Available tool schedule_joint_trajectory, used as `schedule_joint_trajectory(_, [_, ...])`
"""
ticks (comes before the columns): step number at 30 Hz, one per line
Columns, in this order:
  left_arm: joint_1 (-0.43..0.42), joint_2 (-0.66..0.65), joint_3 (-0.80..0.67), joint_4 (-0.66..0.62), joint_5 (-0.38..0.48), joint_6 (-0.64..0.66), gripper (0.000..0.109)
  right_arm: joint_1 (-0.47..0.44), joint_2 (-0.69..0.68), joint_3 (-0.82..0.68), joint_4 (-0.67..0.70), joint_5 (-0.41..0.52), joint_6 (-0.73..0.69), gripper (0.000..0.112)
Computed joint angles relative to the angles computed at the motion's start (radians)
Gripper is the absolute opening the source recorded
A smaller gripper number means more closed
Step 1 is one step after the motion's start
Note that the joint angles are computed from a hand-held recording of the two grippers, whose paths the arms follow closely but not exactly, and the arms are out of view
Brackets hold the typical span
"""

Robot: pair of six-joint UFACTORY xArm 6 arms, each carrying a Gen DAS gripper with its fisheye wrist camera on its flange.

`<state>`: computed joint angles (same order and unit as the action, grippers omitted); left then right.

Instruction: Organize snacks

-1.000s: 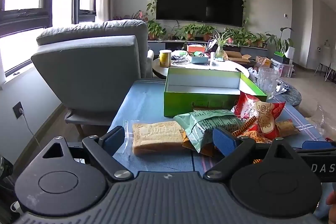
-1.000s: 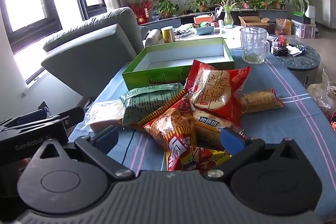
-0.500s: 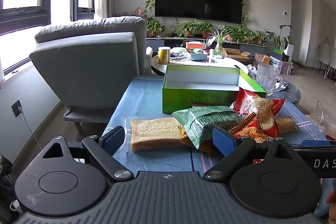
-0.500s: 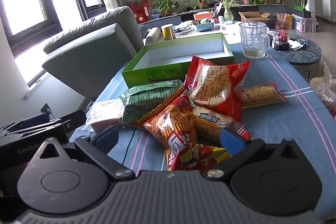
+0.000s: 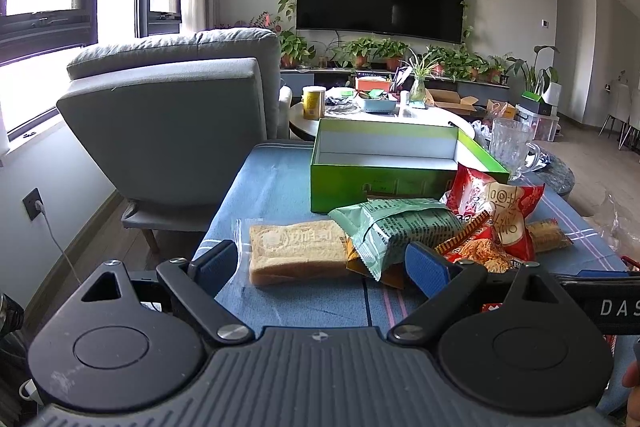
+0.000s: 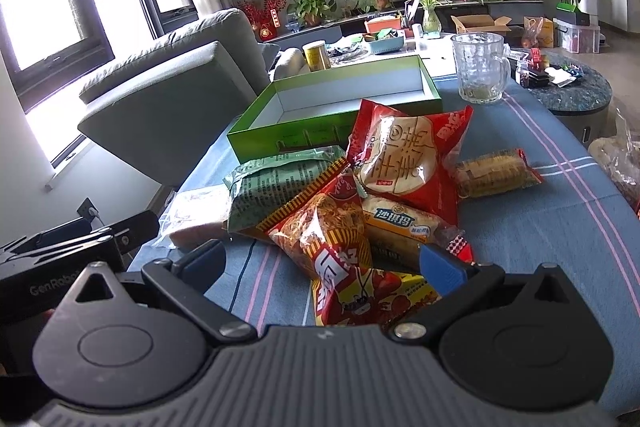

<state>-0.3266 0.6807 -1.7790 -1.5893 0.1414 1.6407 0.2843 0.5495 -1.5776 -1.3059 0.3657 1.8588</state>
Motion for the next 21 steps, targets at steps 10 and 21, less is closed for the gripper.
schedule_joint_trajectory(10, [0.001,0.000,0.002,-0.001,0.000,0.003,0.090,-0.002,0.002,0.002,0.019,-0.009,-0.010,0.081])
schedule_joint_trajectory(21, [0.001,0.002,0.004,-0.001,-0.001,0.005,0.090,-0.004,0.000,0.007,0.025,-0.012,-0.007,0.081])
